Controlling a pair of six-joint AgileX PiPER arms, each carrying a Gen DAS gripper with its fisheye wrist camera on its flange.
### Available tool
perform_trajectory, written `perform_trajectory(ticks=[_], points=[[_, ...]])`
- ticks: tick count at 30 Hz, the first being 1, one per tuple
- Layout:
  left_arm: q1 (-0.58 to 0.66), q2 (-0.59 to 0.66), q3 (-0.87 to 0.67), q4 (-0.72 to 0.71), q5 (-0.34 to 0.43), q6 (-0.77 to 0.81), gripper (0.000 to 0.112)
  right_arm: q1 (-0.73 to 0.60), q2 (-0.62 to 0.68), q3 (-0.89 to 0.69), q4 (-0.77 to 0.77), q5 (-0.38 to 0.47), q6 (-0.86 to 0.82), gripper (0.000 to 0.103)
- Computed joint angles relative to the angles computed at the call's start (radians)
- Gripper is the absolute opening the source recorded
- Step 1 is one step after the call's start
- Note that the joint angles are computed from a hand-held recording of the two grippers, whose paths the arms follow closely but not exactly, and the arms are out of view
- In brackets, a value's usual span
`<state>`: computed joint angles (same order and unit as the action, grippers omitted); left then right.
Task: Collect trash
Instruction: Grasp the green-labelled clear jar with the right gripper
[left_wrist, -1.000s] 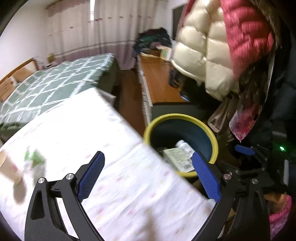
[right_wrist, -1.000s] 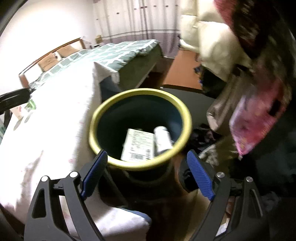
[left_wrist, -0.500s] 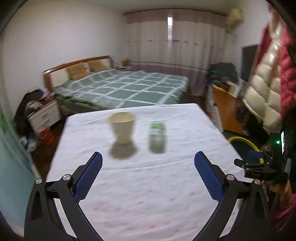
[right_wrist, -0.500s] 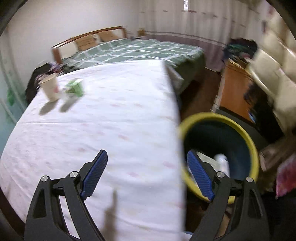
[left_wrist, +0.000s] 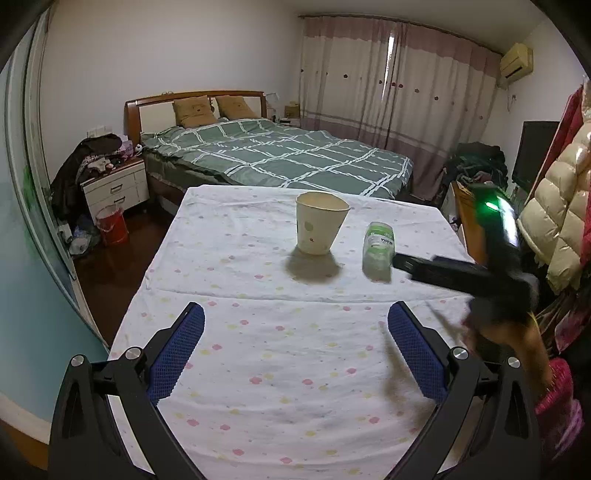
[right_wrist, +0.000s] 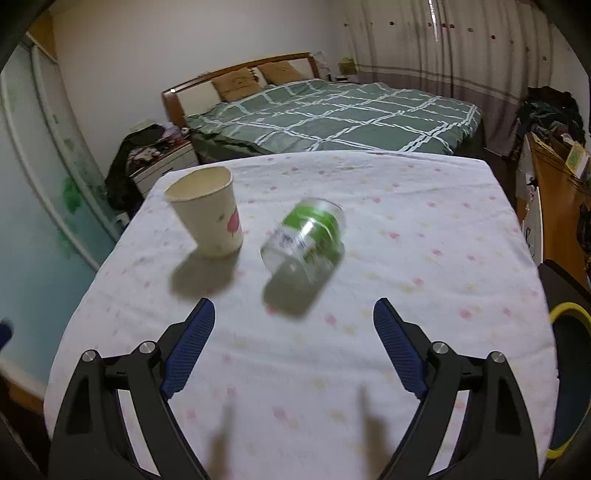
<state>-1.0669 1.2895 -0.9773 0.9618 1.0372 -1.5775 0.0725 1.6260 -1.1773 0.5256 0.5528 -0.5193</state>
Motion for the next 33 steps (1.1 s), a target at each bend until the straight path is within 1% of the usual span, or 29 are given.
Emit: perform_trajectory(ticks=[1, 4, 5, 7, 9, 13, 16, 17, 19, 20, 21, 24, 27, 30, 33], points=[[0.002, 0.004, 0.002, 0.003, -0.001, -0.001, 0.098, 0.025, 0.038, -0.033, -0.046, -0.009, 0.069, 0.083], [0.023, 0.010, 0.009, 0.000, -0.031, 0.001, 0.098, 0.060, 0.110, -0.091, -0.125, -0.026, 0.203, 0.083], [0.031, 0.010, 0.014, -0.003, -0.045, 0.001, 0.098, 0.061, 0.119, -0.089, -0.134, -0.038, 0.220, 0.083], [0.047, 0.014, 0.019, -0.009, -0.068, 0.005, 0.098, 0.087, 0.150, -0.116, -0.205, -0.054, 0.314, 0.083], [0.059, 0.022, 0.024, -0.014, -0.092, 0.008, 0.098, 0.109, 0.191, -0.158, -0.283, -0.046, 0.412, 0.083], [0.075, 0.030, 0.026, -0.021, -0.117, 0.018, 0.098, 0.122, 0.236, -0.198, -0.322, -0.035, 0.489, 0.083], [0.088, 0.037, 0.028, -0.025, -0.134, 0.020, 0.098, 0.136, 0.246, -0.200, -0.369, -0.055, 0.543, 0.076], [0.091, 0.041, 0.028, -0.025, -0.140, 0.019, 0.098, 0.138, 0.252, -0.206, -0.377, -0.056, 0.551, 0.072], [0.100, 0.050, 0.028, -0.027, -0.154, 0.019, 0.098, 0.134, 0.256, -0.210, -0.373, -0.062, 0.546, 0.064], [0.102, 0.054, 0.029, -0.028, -0.160, 0.018, 0.098, 0.130, 0.255, -0.210, -0.376, -0.066, 0.546, 0.057], [0.103, 0.062, 0.027, -0.028, -0.165, 0.018, 0.098, 0.127, 0.253, -0.208, -0.372, -0.070, 0.539, 0.054], [0.093, 0.069, 0.016, -0.031, -0.157, 0.021, 0.098, 0.106, 0.242, -0.203, -0.304, -0.060, 0.463, 0.054], [0.092, 0.078, 0.015, -0.027, -0.159, 0.017, 0.098, 0.090, 0.192, -0.158, -0.253, -0.071, 0.385, 0.053], [0.096, 0.077, 0.023, -0.025, -0.162, 0.011, 0.098, 0.067, 0.121, -0.096, -0.179, -0.077, 0.274, 0.053], [0.105, 0.077, 0.029, -0.026, -0.175, 0.007, 0.098, 0.027, 0.041, -0.026, -0.068, -0.059, 0.121, 0.052]])
